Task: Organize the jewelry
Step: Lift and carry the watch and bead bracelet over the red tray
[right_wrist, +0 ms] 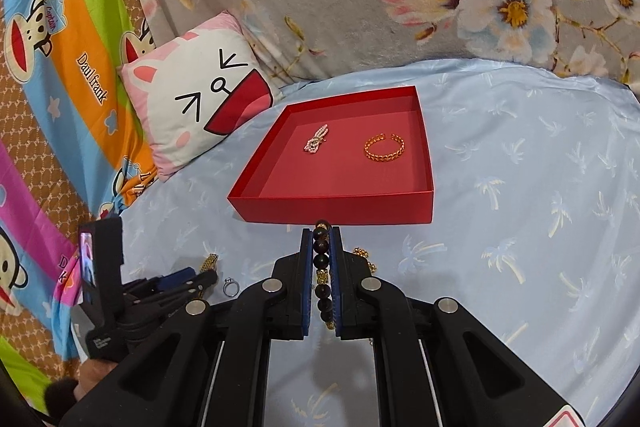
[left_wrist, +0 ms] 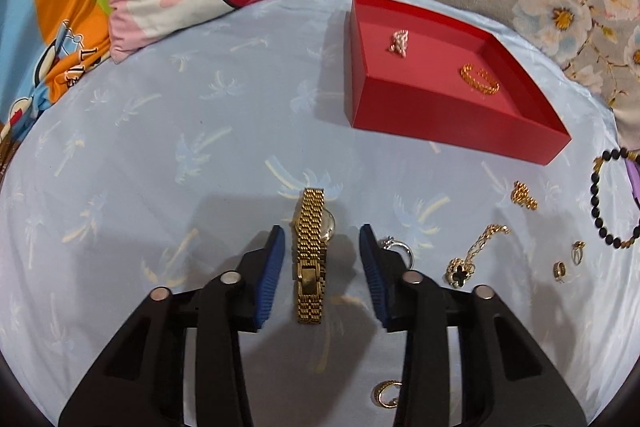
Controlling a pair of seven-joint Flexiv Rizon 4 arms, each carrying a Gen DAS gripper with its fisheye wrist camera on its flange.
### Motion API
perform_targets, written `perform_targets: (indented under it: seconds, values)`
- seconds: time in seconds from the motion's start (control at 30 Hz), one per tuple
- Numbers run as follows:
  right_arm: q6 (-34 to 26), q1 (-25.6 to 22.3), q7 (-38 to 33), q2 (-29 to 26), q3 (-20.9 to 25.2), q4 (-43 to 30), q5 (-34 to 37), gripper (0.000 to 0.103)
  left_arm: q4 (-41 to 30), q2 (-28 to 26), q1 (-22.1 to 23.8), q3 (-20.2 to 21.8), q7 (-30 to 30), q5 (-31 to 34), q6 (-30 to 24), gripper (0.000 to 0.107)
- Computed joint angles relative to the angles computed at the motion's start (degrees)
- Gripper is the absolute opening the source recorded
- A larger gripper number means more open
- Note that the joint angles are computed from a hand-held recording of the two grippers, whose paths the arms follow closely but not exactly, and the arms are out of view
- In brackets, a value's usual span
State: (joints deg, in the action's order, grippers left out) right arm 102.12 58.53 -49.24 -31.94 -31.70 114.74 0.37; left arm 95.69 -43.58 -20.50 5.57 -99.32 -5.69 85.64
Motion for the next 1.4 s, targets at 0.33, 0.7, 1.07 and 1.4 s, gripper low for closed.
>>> perform_targets:
  seconds: [0.33,0.7,1.07,1.4]
  values:
    - [-0.23,-1.76,0.42,-0.47,1.62,-0.92,-0.5,0.007,-0.03,-0.15,-0.28,0.43,-0.54,0.5,1.72,0.011]
    - [0.45,-2.22,-1.26,0.39,0.96,-1.92,-0.65,0.007,1.91,6.34,5.37,-8.4,7.13,-1.62,5.4,0.011]
    - [-1.66,-7.66,-2.82,-0.57,3.51,-7.81,-3.55,0.007,-10.91,4.28,3.69,-10.15,14.17,-4.05,3.52,0.011]
    - [-10.41,-34.88,-2.45,-10.85,32.71,-27.06,-11.88,0.007,-31.21,-9.18,5.13,-14.52,16.01,-10.85,-11.43,0.011]
